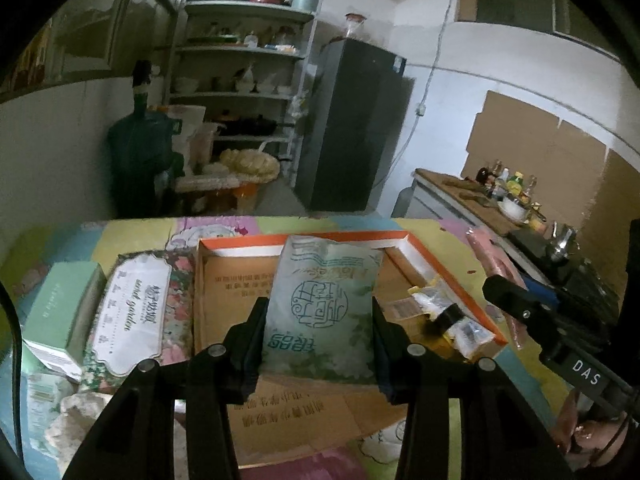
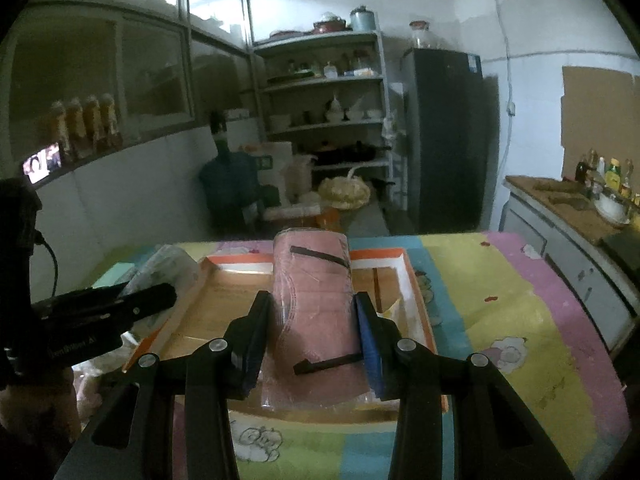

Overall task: Organize soft objects
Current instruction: 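Lower the tissue pack and pink towel into the tray, opening the left gripper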

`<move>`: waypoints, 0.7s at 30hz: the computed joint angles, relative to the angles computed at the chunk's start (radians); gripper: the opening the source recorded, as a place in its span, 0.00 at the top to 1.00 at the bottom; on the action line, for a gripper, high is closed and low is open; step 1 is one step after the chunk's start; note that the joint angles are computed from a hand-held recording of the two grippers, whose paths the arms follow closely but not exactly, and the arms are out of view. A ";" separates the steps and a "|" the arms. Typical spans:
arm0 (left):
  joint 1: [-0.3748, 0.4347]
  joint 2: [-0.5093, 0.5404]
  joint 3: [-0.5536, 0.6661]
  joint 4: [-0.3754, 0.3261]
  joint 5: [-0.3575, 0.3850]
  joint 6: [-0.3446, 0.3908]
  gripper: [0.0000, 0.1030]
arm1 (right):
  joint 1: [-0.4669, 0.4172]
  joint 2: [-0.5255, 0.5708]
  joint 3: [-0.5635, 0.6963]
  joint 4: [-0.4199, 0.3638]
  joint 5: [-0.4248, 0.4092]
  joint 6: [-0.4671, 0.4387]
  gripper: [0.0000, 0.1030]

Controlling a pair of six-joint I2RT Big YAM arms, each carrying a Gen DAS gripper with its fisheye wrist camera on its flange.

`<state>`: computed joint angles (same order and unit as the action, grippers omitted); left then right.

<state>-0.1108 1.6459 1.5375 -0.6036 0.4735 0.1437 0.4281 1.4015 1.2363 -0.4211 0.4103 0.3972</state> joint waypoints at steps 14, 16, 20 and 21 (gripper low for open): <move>-0.027 0.101 0.072 -0.058 -0.097 -0.013 0.56 | -0.046 0.161 0.108 -0.063 -0.077 -0.025 0.59; -0.030 0.108 0.077 -0.069 -0.102 -0.012 0.56 | -0.047 0.175 0.118 -0.071 -0.080 -0.027 0.59; -0.034 0.127 0.093 -0.091 -0.110 -0.007 0.55 | -0.048 0.193 0.132 -0.087 -0.078 -0.026 0.58; -0.035 0.131 0.095 -0.095 -0.114 -0.006 0.55 | -0.048 0.197 0.133 -0.089 -0.079 -0.025 0.58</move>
<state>-0.1461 1.7768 1.6326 -0.6983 0.3594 0.1381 0.3797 1.5984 1.3697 -0.5105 0.3317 0.3718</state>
